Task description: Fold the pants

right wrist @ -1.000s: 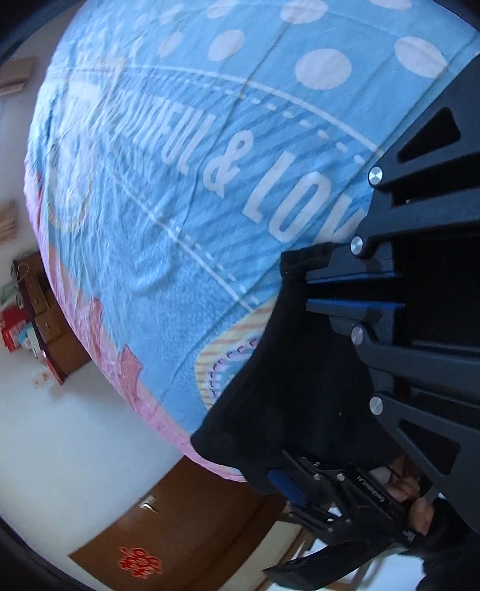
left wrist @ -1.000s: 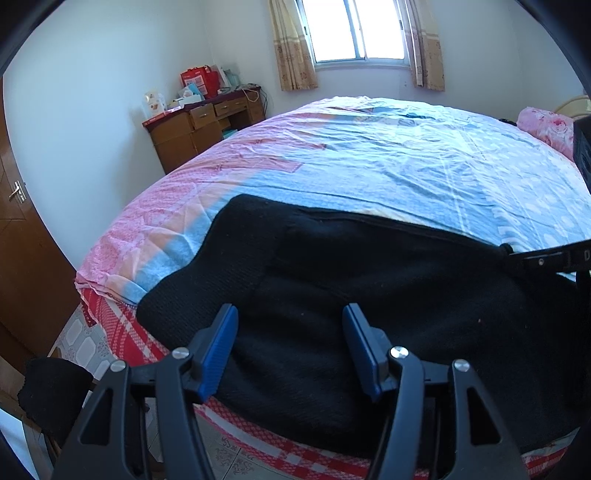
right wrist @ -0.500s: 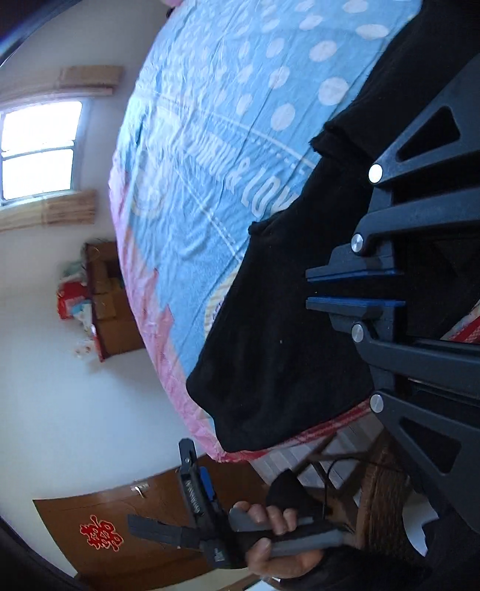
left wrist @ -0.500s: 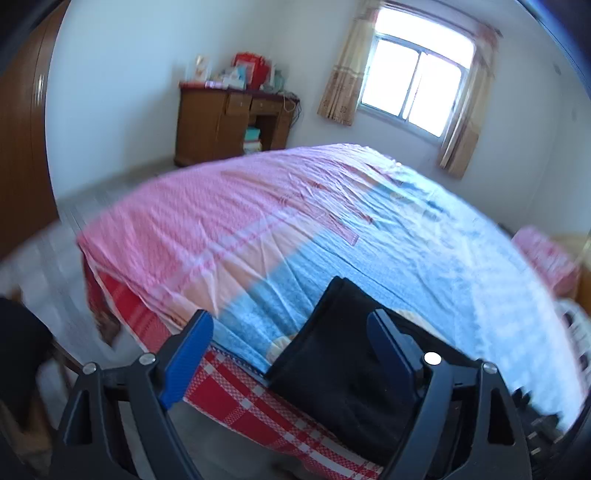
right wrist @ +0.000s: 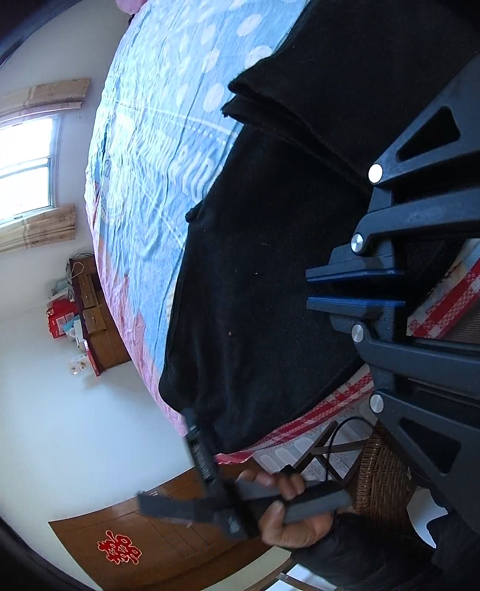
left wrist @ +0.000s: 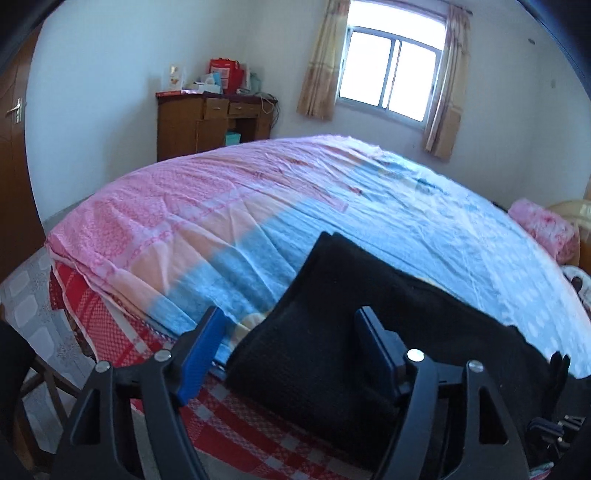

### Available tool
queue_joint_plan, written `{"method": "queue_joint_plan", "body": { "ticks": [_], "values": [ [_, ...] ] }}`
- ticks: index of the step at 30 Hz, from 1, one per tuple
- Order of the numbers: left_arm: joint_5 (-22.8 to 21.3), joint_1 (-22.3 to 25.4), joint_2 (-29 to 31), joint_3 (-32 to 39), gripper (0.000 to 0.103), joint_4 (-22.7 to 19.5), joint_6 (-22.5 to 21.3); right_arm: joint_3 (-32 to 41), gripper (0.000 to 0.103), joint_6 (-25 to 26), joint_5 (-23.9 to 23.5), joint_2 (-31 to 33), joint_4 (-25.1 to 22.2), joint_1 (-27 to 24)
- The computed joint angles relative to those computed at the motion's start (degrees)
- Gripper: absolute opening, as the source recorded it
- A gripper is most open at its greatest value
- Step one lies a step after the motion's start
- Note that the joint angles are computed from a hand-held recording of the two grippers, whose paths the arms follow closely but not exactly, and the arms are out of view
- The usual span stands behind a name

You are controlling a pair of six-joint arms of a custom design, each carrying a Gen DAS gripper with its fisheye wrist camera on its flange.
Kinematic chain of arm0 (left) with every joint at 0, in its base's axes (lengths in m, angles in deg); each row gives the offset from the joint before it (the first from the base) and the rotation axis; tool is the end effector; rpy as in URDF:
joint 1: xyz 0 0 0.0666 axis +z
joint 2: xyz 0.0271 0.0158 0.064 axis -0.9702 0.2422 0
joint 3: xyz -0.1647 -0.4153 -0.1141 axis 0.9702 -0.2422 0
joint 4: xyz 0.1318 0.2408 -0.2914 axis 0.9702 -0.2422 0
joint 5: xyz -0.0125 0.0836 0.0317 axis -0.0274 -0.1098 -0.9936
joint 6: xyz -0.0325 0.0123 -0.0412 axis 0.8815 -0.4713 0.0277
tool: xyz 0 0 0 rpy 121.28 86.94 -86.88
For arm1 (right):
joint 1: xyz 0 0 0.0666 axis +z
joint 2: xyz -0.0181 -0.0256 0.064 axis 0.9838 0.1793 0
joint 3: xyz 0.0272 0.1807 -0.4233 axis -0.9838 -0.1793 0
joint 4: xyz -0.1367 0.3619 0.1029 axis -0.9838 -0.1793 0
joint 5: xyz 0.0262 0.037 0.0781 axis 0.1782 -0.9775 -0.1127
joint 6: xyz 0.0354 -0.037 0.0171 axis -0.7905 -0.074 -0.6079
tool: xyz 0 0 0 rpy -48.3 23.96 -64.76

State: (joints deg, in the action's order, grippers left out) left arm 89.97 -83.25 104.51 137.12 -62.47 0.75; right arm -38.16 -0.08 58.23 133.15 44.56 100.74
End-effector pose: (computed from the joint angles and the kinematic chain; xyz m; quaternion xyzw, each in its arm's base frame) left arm 0.4853 -0.0711 0.4211 0.0775 0.8840 -0.1551 0.4342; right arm 0.2839 0.1050 0.4269 0.0335 0.9162 0.1035 0.3856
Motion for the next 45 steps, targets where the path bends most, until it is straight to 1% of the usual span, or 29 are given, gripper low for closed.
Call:
{"method": "queue_joint_plan", "body": {
  "ticks": [2,3,4,7,8,9,10,11,12,15,18,21,23,26,28,29,31,34,36,39,40,41,42,43,44,45],
  "values": [
    [-0.48,-0.47,-0.42,-0.25,0.064,-0.34,0.65,-0.08,0.009,-0.67,-0.07,0.08,-0.06,0.06],
    [0.32,-0.52,-0.75,-0.49,0.054,-0.65,1.24,-0.05,0.009,-0.76,-0.53,0.66,0.32,-0.36],
    [1.67,-0.48,-1.02,-0.60,0.047,-1.26,2.12,-0.05,0.009,-1.08,-0.81,0.82,0.36,-0.51],
    [3.74,-0.07,-1.44,-0.87,0.040,-1.84,4.37,-0.16,0.009,-1.72,-0.94,0.52,0.35,-0.59],
    [5.82,0.56,-1.30,-0.59,0.038,-2.40,6.46,-0.14,0.009,-1.86,-0.99,0.40,0.37,-0.62],
    [7.71,1.00,-1.21,-0.27,0.032,-2.91,8.17,-0.12,0.009,-1.94,-1.00,0.31,0.44,-0.66],
    [9.87,1.52,-1.14,0.04,0.031,-3.37,10.06,-0.16,0.009,-1.95,-0.85,0.18,0.59,-0.73],
    [10.39,1.56,-1.25,0.36,0.031,-3.68,11.25,-0.13,0.009,-2.05,-0.67,0.00,0.61,-0.78],
    [9.70,1.24,-1.56,0.49,0.030,-3.70,11.04,-0.20,0.009,-2.07,-0.97,-0.19,0.75,-1.27],
    [6.72,-0.98,-3.62,0.13,0.030,-2.05,8.50,-0.38,0.009,-3.99,-2.59,-1.09,1.23,-2.99],
    [5.73,-3.55,-5.78,0.60,0.030,-0.64,6.39,-0.42,0.009,-5.72,-5.71,-2.64,1.60,-6.67],
    [5.48,-7.46,-7.63,1.57,0.030,0.95,1.95,-0.12,0.009,-6.26,-9.23,-4.50,0.90,-11.35],
    [6.35,-9.94,-9.16,1.50,0.030,2.02,-1.08,-0.27,0.009,-7.03,-11.70,-6.75,-0.24,-15.67],
    [8.61,-14.65,-10.81,0.80,0.030,2.87,-5.29,-0.90,0.009,-7.73,-13.34,-10.93,-3.73,-22.32],
    [9.42,-17.27,-11.03,0.74,0.030,1.74,-6.21,-1.85,0.009,-7.97,-13.95,-13.92,-6.18,-26.43],
    [10.52,-18.63,-10.92,0.72,0.029,0.92,-6.39,-2.14,0.009,-7.99,-14.62,-14.91,-7.25,-28.30],
    [11.38,-20.65,-11.16,0.36,0.028,-0.49,-6.78,-3.16,0.009,-8.45,-16.48,-16.99,-9.19,-31.93],
    [11.80,-23.90,-11.43,-0.33,0.026,-1.84,-8.19,-4.58,0.009,-8.11,-22.03,-18.98,-11.53,-37.29],
    [11.48,-26.31,-11.90,-1.03,0.025,-1.94,-9.95,-5.68,0.009,-8.04,-26.06,-20.42,-12.00,-40.65],
    [11.16,-29.85,-12.48,-1.87,0.023,-2.17,-10.55,-7.51,0.009,-8.48,-35.27,-22.13,-10.87,-47.66],
    [11.91,-30.58,-12.48,-2.29,0.015,-2.39,-11.14,-8.09,0.009,-8.82,-38.24,-22.71,-10.12,-49.95],
    [12.18,-31.54,-12.45,-2.73,0.011,-2.30,-11.86,-9.03,0.009,-10.59,-40.64,-23.69,-8.31,-51.22],
    [11.62,-32.82,-12.53,-3.32,0.011,-2.00,-12.71,-9.72,0.010,-11.65,-43.68,-23.92,-6.86,-53.29],
    [10.82,-34.10,-12.75,-4.10,0.011,-1.49,-13.77,-10.54,0.021,-13.47,-46.85,-23.95,-5.26,-54.89],
    [9.78,-35.30,-13.05,-5.00,0.011,-1.00,-15.15,-11.07,0.043,-15.00,-48.53,-23.93,-4.17,-55.48],
    [8.05,-36.62,-13.16,-5.59,0.011,-0.79,-16.40,-11.07,0.055,-15.05,-50.29,-23.32,-3.68,-56.98]
  ]
}}
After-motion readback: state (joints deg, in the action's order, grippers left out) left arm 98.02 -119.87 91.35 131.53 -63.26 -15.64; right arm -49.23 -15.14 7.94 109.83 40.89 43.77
